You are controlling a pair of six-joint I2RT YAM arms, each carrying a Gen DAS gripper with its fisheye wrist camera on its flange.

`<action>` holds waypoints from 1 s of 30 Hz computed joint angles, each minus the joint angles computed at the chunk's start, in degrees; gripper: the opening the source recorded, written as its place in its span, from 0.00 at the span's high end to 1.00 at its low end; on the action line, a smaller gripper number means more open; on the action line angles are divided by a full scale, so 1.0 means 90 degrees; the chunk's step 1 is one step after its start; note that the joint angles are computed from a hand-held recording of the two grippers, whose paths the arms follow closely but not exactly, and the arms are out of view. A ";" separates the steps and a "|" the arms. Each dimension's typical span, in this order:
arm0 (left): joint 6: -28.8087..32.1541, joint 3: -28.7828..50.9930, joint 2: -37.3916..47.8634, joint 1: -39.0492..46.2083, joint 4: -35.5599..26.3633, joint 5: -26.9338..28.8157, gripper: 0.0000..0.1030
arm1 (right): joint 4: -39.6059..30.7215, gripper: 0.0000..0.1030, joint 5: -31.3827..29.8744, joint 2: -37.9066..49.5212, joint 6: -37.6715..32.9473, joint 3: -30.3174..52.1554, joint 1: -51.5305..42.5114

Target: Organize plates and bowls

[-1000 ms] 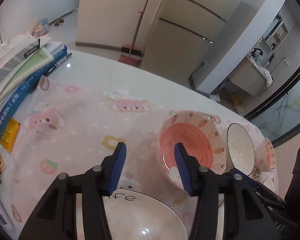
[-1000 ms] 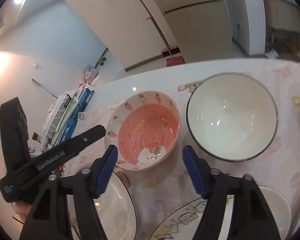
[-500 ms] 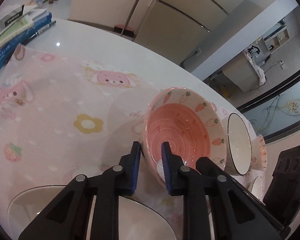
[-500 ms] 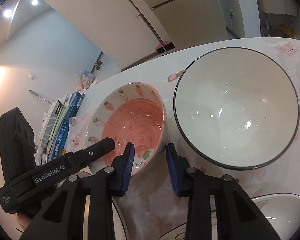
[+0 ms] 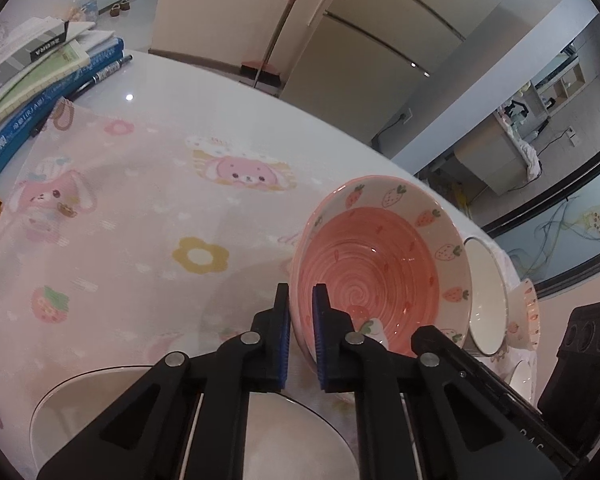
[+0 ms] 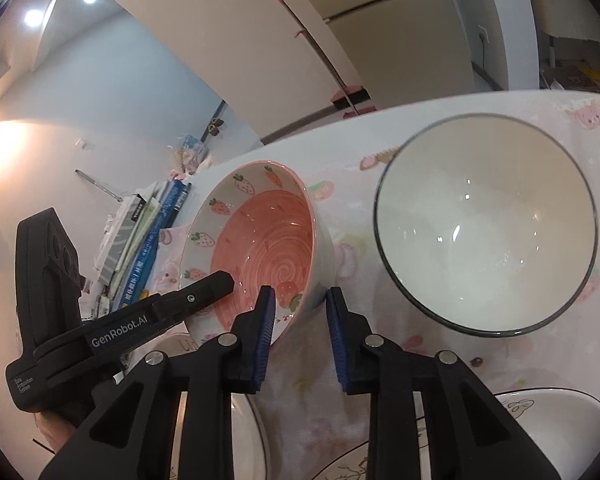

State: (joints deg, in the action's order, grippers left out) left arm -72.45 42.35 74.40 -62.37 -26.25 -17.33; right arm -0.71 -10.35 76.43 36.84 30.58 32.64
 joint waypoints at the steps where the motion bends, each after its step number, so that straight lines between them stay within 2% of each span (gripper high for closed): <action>1: -0.0002 0.0064 -0.0040 -0.0034 -0.0059 -0.0073 0.92 | -0.0058 0.73 0.0053 -0.0118 -0.0021 0.0006 0.0038; 6: -0.0104 0.0450 -0.0372 -0.0443 -0.0642 -0.0710 0.92 | -0.0489 0.73 0.0093 -0.0922 -0.0109 0.0003 0.0082; 12: -0.0143 0.0933 -0.0443 -0.0821 -0.1127 -0.1183 0.92 | -0.1554 0.73 0.0258 -0.1669 -0.0208 0.0320 0.0179; 19: -0.0174 0.2332 0.0252 -0.1494 -0.2076 -0.2022 0.91 | -0.3154 0.73 0.0073 -0.2629 -0.0800 0.1038 -0.0365; 22: -0.0285 0.2929 0.0588 -0.1623 -0.2283 -0.2222 0.91 | -0.3520 0.73 -0.0330 -0.3171 -0.0848 0.1140 -0.0957; 25: 0.0001 0.3724 0.1107 -0.1633 -0.2496 -0.2292 0.91 | -0.3948 0.73 -0.0369 -0.3660 -0.1090 0.1263 -0.1440; 27: 0.0246 0.4199 0.1413 -0.1620 -0.2524 -0.2318 0.91 | -0.4214 0.73 -0.0689 -0.3849 -0.1340 0.1372 -0.1951; 30: 0.0611 0.4666 0.1776 -0.1582 -0.2446 -0.2241 0.91 | -0.4482 0.73 -0.1539 -0.4128 -0.1871 0.1330 -0.3025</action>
